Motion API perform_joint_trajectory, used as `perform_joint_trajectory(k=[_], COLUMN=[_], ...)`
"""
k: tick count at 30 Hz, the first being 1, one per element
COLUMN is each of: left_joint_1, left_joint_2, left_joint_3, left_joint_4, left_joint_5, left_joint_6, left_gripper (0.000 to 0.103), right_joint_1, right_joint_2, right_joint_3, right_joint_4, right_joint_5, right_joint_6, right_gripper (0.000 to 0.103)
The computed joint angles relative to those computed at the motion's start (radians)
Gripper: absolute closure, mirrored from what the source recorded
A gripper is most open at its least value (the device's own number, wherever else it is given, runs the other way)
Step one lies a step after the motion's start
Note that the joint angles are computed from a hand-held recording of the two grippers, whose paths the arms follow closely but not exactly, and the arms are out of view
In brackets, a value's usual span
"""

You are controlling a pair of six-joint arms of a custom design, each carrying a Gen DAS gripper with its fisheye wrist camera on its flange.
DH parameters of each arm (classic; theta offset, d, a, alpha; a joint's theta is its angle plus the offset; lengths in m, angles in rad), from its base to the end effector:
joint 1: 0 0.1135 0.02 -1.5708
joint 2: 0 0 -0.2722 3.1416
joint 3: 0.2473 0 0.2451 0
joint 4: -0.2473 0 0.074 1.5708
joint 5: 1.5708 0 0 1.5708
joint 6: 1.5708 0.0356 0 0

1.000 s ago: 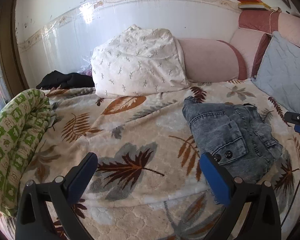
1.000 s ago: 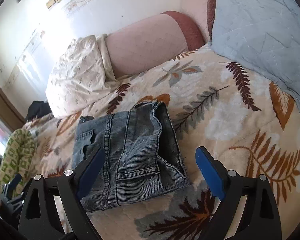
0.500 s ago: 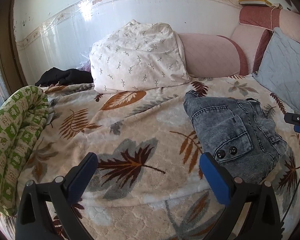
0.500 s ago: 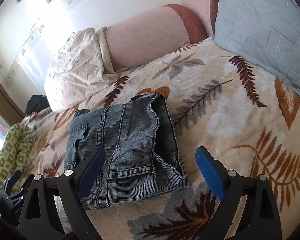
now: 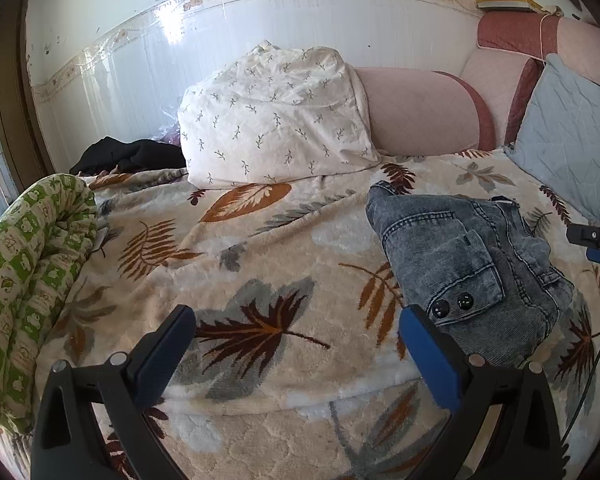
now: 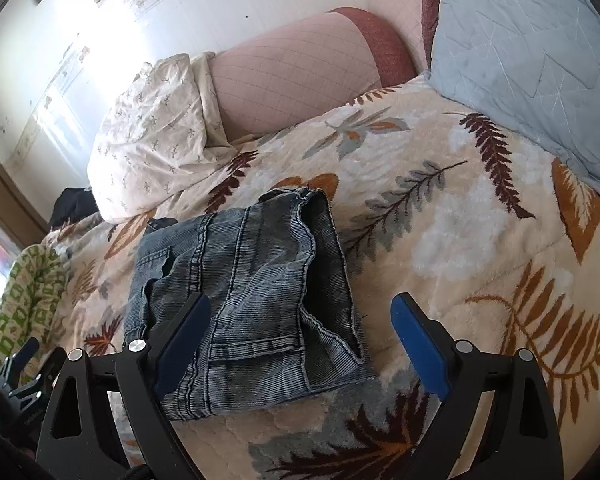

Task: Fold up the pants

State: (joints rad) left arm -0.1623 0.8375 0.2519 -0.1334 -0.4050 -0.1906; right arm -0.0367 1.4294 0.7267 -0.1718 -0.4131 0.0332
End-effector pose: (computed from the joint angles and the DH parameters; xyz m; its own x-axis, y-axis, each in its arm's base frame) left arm 0.1496 -0.0103 0.1641 -0.6109 -0.0764 -0.7880 -0.2646 0.9578 0.1123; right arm 0.2705 0.0044 0.1934 -0.7737 0.0588 -0.6308 -0.1981 0.9233 0.3291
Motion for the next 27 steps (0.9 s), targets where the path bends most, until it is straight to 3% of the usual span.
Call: perform_joint_trajectory(k=[4, 10, 14, 17, 27], left_joint_1=[0.034, 0.144, 0.121, 0.129, 0.104], left_joint_2=[0.019, 0.137, 0.291, 0.401, 0.567], left_joint_3=[0.002, 0.068, 0.139, 0.176, 0.183], left_joint_4=[0.020, 0.073, 0.127, 0.150, 0.295], left_joint_5=[0.073, 0.306, 0.322, 0.425, 0.557], left_joint_6=[0.018, 0.009, -0.011, -0.021, -0.001], left_gripper=[0.000, 0.000, 0.000, 0.000, 0.000], right_joint_1=[-0.040, -0.123, -0.144, -0.126, -0.091], right_joint_2=[0.036, 0.151, 0.247, 0.309, 0.481], right_joint_3=[0.028, 0.116, 0.192, 0.244, 0.399], right_joint_4=[-0.002, -0.015, -0.055, -0.081, -0.220], right_joint_5=[-0.041, -0.151, -0.245, -0.233, -0.258], right_joint_6=[-0.005, 0.034, 0.053, 0.045, 0.026], right_gripper=[0.011, 0.011, 0.011, 0.011, 0.011])
